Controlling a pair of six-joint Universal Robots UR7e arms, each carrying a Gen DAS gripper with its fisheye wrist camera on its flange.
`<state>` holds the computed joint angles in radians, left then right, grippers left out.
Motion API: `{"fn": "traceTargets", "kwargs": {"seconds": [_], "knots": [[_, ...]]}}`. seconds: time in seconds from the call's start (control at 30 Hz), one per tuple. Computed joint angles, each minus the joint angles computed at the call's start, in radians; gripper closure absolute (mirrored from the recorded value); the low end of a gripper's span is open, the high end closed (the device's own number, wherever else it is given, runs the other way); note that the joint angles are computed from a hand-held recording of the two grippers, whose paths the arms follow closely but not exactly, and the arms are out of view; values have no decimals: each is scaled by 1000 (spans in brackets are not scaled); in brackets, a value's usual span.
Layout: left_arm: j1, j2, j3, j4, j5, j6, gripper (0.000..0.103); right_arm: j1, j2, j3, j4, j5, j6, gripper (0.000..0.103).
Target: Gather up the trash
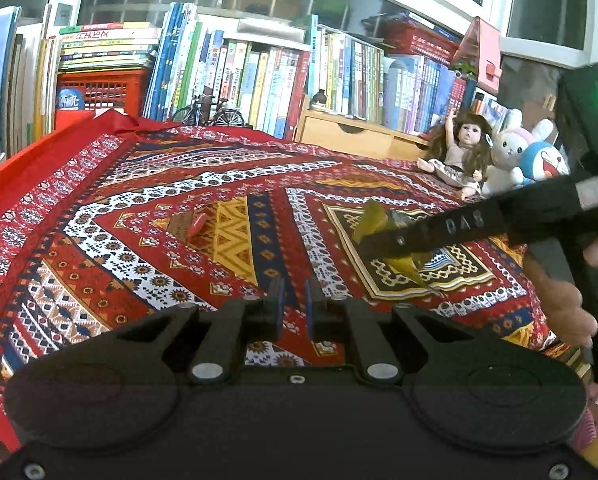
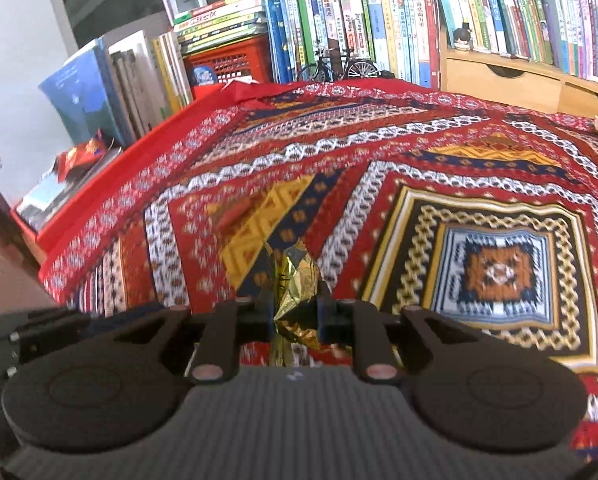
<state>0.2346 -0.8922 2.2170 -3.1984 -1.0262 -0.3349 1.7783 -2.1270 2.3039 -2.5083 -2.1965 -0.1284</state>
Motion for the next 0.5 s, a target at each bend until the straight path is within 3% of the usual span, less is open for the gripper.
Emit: {"fn": "traceTargets", "kwargs": {"seconds": [0.2,0.3,0.5], "knots": [[35,81,-83,-7,110,13,81,47,-24,31,-32,-61,20,80],[80,162,-167,-25,160,35,68,43,-26,50,-84,-63,8,80],[164,279,-339,47,178,95,59,9,-21,95,-190,-63,-55,80]]}}
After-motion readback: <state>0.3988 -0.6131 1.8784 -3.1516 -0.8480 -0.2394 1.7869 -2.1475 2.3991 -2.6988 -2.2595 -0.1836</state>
